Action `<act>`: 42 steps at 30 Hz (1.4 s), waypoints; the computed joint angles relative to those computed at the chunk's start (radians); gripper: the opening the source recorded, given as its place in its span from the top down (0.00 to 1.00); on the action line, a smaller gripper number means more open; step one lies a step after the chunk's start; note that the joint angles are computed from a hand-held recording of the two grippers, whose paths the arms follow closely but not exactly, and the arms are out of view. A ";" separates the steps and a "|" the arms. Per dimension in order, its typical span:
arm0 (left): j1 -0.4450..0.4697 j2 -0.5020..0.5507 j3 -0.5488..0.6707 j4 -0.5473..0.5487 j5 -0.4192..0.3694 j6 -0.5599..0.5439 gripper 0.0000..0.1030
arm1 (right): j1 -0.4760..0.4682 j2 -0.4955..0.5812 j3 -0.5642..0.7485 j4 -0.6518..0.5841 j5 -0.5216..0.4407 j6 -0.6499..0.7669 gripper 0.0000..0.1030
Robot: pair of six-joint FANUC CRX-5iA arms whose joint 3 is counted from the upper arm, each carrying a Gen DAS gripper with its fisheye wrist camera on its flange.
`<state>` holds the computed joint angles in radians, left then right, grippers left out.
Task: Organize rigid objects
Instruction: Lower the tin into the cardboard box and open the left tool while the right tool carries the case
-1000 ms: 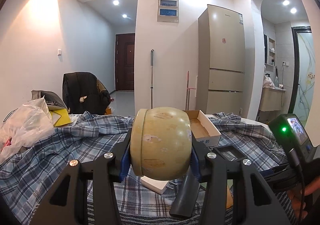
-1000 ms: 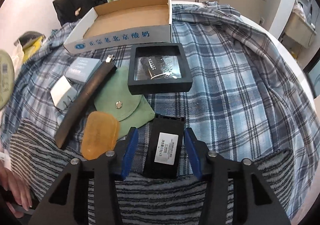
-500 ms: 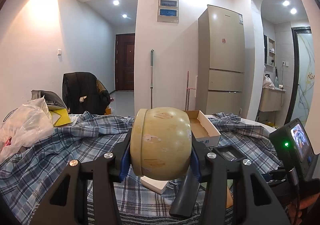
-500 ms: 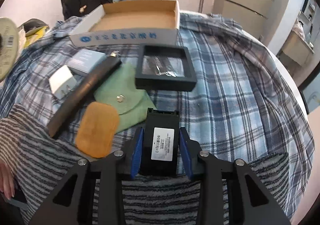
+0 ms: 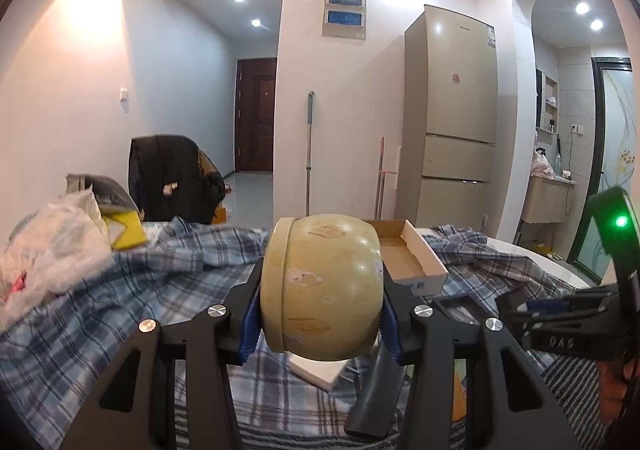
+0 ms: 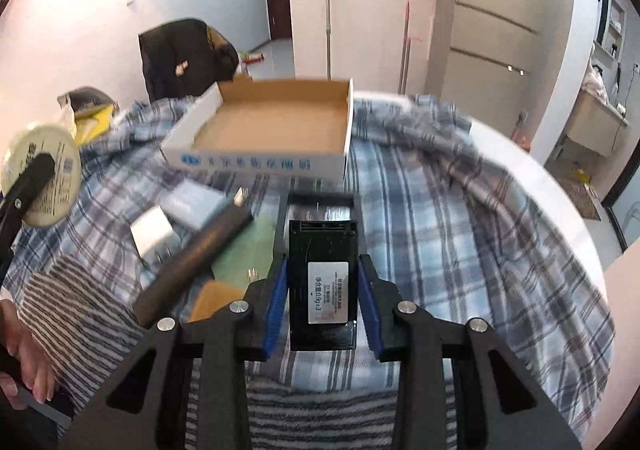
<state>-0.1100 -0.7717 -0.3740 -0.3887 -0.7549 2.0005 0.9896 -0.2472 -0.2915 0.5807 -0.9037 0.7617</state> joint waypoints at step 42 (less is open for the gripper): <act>0.496 0.328 0.118 0.569 -0.195 -0.486 0.17 | -0.077 0.210 0.278 -0.008 0.109 0.099 0.68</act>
<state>0.3864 -0.4441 -0.2562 0.1802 -0.9496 1.5144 0.9125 -0.0373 -0.0137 0.5725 -0.7951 0.8605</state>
